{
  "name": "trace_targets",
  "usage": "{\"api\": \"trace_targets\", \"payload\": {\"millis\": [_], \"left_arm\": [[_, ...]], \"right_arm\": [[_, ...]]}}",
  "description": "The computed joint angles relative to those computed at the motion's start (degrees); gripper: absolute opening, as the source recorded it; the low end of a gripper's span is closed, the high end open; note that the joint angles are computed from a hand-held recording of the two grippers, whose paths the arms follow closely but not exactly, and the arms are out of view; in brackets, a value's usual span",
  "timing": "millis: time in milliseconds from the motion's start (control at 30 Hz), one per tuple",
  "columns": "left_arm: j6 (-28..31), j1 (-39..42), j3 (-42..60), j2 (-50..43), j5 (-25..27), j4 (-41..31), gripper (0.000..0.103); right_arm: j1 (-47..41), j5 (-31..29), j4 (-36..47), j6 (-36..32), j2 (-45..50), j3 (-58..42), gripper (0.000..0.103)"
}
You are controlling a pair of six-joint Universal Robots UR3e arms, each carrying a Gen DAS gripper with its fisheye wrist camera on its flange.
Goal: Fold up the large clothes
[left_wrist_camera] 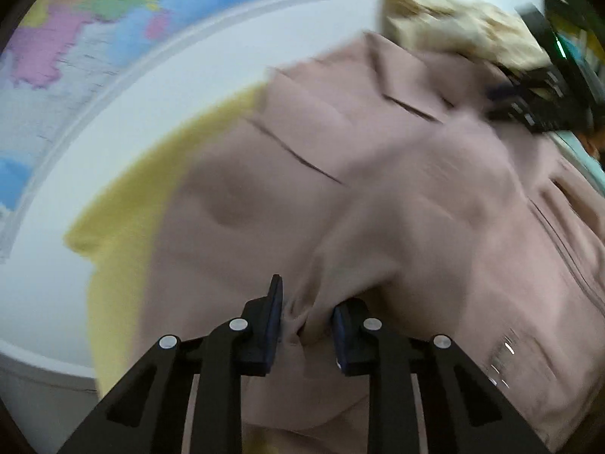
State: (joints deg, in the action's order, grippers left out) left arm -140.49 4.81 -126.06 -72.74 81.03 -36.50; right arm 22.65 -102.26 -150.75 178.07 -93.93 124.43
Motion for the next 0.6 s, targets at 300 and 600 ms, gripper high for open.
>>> {"api": "trace_targets", "payload": {"millis": [300, 600], "left_arm": [[1.6, 6.2, 3.3, 0.1, -6.4, -2.9, 0.082], [-3.2, 0.6, 2.6, -10.7, 1.4, 6.7, 0.08]], "right_arm": [[-9.3, 13.4, 6.0, -0.5, -18.7, 8.1, 0.058], [4.6, 9.6, -0.6, -1.4, -4.6, -0.1, 0.068]]}}
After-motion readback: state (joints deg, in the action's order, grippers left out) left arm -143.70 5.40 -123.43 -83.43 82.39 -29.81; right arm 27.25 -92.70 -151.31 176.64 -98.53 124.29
